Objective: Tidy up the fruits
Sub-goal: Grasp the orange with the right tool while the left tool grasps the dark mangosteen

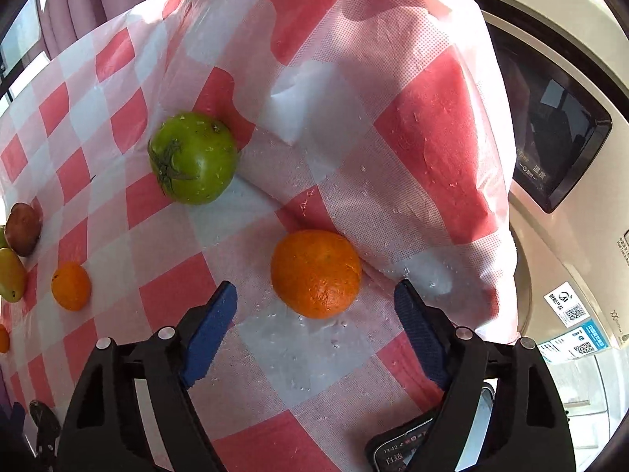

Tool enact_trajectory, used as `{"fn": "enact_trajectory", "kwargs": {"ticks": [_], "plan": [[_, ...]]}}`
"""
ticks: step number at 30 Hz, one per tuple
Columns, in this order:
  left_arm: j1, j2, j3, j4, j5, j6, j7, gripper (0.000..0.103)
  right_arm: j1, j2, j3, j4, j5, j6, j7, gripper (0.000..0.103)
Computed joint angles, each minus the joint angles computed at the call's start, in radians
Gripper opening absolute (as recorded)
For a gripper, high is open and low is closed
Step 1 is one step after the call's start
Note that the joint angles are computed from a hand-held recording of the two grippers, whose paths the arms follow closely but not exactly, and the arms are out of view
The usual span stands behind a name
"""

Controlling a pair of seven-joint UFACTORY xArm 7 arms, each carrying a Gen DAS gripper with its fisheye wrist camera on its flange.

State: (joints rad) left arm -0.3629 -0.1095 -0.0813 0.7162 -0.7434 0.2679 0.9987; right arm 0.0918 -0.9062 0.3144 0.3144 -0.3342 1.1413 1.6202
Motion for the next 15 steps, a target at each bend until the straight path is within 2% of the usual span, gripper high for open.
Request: {"fn": "enact_trajectory", "kwargs": {"ticks": [2,3,6,9,11,12,15], "plan": [[-0.009,0.022,0.015,0.024,0.048,0.05,-0.031,0.09,-0.015,0.003,-0.026,-0.017,-0.004,-0.032,-0.007,0.073],[0.008,0.025,-0.011,0.02,0.038,0.033,-0.016,0.088,-0.021,0.013,-0.039,-0.021,0.0,-0.042,-0.015,0.071],[0.011,0.028,-0.016,0.021,0.03,0.034,-0.003,0.088,-0.035,0.017,-0.041,-0.028,-0.009,-0.054,-0.03,0.067],[0.017,0.022,-0.015,0.02,0.032,0.045,0.006,0.083,-0.048,0.052,-0.036,-0.015,-0.023,-0.084,-0.045,0.057],[0.021,0.017,-0.013,0.022,0.033,0.05,0.01,0.072,-0.064,0.085,-0.041,-0.007,-0.037,-0.13,-0.046,0.047],[0.023,0.015,-0.009,0.024,0.03,0.057,0.017,0.063,-0.065,0.094,-0.04,-0.001,-0.038,-0.136,-0.05,0.045],[0.034,0.016,-0.001,0.037,0.035,0.081,0.033,0.038,-0.068,0.129,-0.041,0.013,-0.039,-0.166,-0.052,0.045]]}}
